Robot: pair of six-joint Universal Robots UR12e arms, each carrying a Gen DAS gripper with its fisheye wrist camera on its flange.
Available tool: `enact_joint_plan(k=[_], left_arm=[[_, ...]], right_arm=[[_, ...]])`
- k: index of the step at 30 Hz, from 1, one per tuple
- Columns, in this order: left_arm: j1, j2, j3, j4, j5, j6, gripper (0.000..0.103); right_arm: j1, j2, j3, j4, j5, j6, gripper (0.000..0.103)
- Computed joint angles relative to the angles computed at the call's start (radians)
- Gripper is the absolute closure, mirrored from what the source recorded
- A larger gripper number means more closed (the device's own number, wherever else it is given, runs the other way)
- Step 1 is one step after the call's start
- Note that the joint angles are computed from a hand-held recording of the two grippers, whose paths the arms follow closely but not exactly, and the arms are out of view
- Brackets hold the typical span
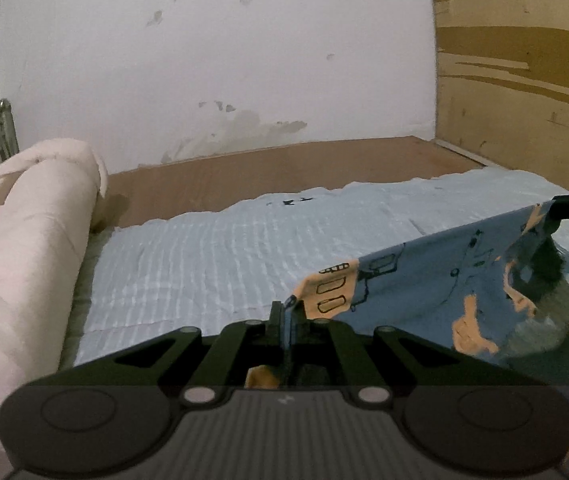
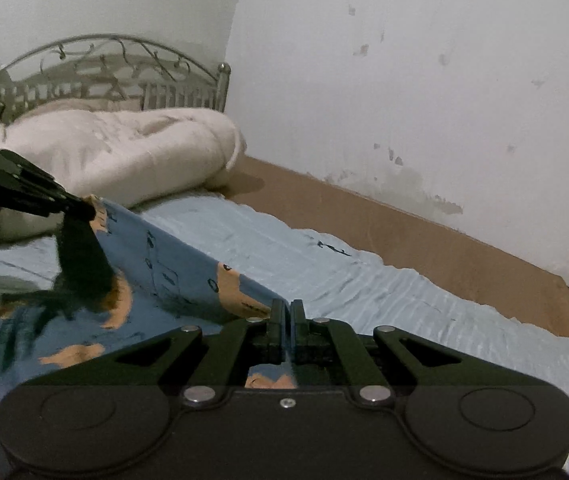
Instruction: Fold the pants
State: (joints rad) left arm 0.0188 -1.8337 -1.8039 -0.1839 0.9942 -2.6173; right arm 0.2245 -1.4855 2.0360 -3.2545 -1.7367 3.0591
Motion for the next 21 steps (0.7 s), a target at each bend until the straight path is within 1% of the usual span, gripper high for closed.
enact_joint_plan(k=[6, 10, 14, 18, 21], left_arm=[[0.056, 0.066, -0.101, 0.024, -0.107, 0.046, 0.101], [0.081, 0.09, -0.157, 0.042, -0.149, 0.086, 0.101], [0.096, 0.105, -0.201, 0.041, -0.167, 0.123, 0.101], [0.103, 0.117, -0.236, 0.042, -0.163, 0.17, 0.101], [0.112, 0.126, -0.259, 0.049, -0.176, 0.188, 0.101]], right_arm=[[0.07, -0.066, 0.092, -0.069, -0.048, 0.05, 0.103], [0.121, -0.078, 0.135, -0.114, -0.098, 0.064, 0.103], [0.161, -0.076, 0.166, -0.136, -0.151, 0.068, 0.103], [0.177, -0.071, 0.187, -0.144, -0.162, 0.112, 0.103], [0.191, -0.065, 0.198, -0.158, -0.181, 0.092, 0.103]])
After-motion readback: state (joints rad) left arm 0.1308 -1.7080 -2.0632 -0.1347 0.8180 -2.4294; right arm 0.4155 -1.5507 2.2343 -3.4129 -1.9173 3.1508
